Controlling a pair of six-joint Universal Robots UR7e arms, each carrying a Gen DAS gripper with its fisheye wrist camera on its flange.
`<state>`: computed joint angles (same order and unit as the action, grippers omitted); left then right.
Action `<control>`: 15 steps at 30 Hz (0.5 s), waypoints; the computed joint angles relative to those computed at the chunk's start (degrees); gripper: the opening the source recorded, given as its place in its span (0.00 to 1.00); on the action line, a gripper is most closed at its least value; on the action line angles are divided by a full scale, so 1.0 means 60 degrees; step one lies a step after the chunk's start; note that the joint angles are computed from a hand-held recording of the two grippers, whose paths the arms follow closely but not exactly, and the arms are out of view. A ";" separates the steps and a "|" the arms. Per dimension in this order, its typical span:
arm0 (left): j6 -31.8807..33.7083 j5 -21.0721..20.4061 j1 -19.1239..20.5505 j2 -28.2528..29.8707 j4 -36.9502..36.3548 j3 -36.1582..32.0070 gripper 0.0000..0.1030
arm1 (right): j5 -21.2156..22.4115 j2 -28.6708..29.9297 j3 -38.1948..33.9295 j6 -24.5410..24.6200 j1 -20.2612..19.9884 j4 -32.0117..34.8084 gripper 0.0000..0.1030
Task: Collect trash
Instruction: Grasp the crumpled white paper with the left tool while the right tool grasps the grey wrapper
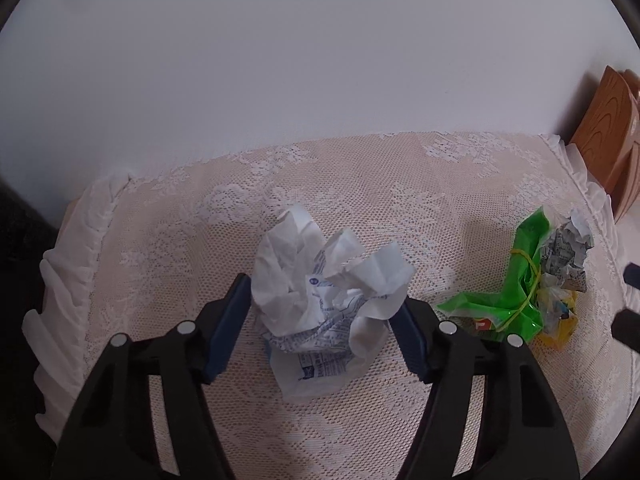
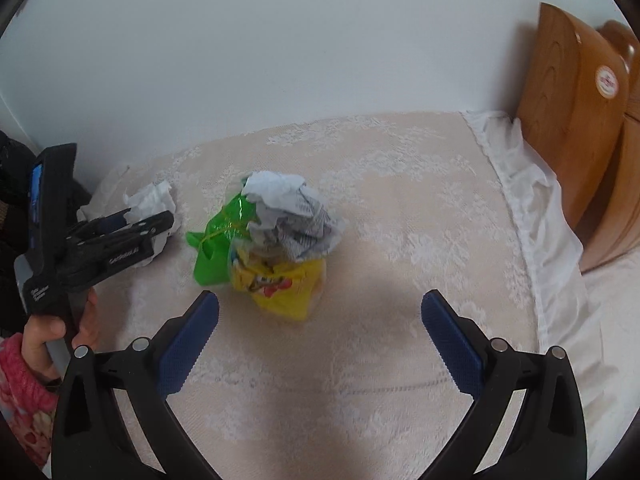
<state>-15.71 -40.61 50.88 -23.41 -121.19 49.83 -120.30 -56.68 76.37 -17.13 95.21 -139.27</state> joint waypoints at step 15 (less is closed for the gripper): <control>0.0210 -0.0179 0.0035 -0.0441 -0.0543 0.0670 0.58 | 0.0767 0.0974 -0.1413 -0.0081 -0.0240 0.0754 0.47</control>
